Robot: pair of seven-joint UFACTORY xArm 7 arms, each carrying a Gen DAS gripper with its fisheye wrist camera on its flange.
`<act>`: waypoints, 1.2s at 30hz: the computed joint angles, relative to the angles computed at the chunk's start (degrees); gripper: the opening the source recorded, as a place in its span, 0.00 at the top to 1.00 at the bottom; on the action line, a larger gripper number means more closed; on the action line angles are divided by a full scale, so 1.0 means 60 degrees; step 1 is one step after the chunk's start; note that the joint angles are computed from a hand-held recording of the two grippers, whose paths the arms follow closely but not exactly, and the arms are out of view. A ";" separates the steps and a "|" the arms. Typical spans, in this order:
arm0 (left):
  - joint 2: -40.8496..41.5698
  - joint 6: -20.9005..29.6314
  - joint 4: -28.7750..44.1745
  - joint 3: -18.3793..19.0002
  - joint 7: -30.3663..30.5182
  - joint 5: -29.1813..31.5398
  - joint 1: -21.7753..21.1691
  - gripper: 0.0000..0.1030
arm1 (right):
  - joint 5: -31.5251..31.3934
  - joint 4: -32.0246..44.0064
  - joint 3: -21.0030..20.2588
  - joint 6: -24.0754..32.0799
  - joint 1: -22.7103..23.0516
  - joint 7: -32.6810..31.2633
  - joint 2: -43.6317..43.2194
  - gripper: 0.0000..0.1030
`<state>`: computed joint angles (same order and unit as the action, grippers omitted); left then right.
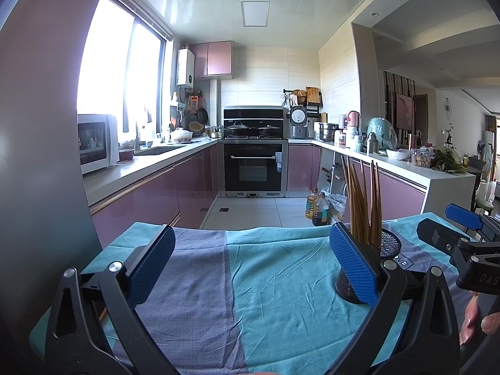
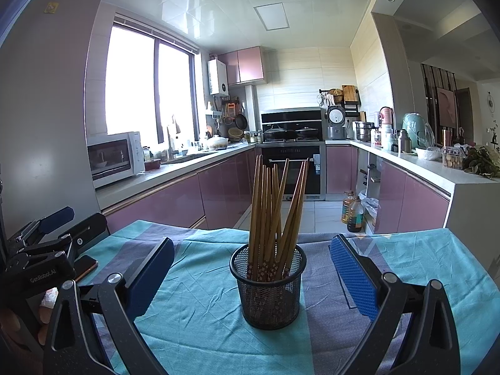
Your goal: Organize utensils
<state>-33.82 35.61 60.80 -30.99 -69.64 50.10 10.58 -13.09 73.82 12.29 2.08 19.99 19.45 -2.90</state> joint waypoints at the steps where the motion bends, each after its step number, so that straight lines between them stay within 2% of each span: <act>1: 0.0008 0.0004 0.0019 -0.0005 -0.0004 0.0020 0.0011 0.05 | 0.0056 -0.0004 -0.0010 -0.0007 0.0018 -0.0049 0.0000 0.06; 36: 0.0077 0.0058 0.0021 0.0073 -0.0101 0.0179 -0.0127 0.05 | 0.0064 -0.0065 0.0002 -0.0017 -0.0009 -0.0015 -0.0045 0.06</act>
<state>-33.36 35.95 60.93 -30.56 -70.25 51.18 9.82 -12.70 73.43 12.31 1.97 19.94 19.36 -3.17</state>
